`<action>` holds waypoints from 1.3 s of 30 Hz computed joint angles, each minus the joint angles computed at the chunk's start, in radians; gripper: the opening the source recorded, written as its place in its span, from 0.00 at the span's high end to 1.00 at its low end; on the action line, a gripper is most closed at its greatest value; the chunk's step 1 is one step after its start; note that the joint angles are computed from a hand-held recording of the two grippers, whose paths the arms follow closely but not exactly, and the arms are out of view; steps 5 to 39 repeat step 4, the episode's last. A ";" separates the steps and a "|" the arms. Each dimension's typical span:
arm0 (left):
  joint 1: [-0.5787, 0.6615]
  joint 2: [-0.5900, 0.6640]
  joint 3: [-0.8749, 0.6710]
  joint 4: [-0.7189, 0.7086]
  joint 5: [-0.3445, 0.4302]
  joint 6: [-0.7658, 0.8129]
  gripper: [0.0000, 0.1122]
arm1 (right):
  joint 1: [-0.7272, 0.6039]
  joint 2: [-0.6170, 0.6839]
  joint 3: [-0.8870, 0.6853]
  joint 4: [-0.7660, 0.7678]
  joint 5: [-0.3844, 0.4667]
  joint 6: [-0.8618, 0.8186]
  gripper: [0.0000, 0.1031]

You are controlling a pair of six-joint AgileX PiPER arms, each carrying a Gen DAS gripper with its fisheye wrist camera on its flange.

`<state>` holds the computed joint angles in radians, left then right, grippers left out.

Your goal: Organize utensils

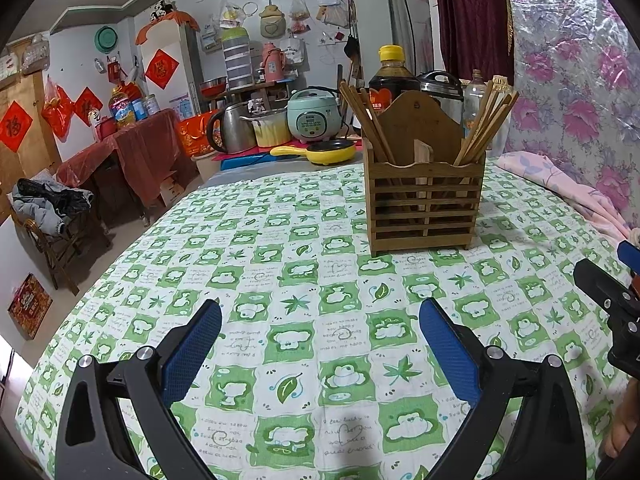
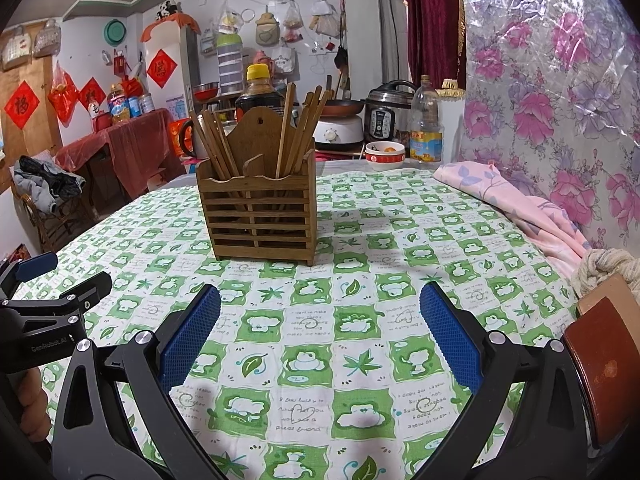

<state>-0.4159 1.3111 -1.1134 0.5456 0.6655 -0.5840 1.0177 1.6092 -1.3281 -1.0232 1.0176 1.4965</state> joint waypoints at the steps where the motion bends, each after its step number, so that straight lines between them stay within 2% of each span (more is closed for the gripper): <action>1: 0.001 -0.003 0.002 -0.010 -0.004 0.011 0.13 | 0.000 0.000 0.000 0.000 0.000 0.001 0.06; 4: -0.017 -0.002 0.004 0.022 0.000 -0.016 0.13 | 0.000 0.000 0.001 -0.001 -0.001 0.002 0.06; 39: -0.017 -0.002 0.004 0.022 0.000 -0.016 0.13 | 0.000 0.000 0.001 -0.001 -0.001 0.002 0.06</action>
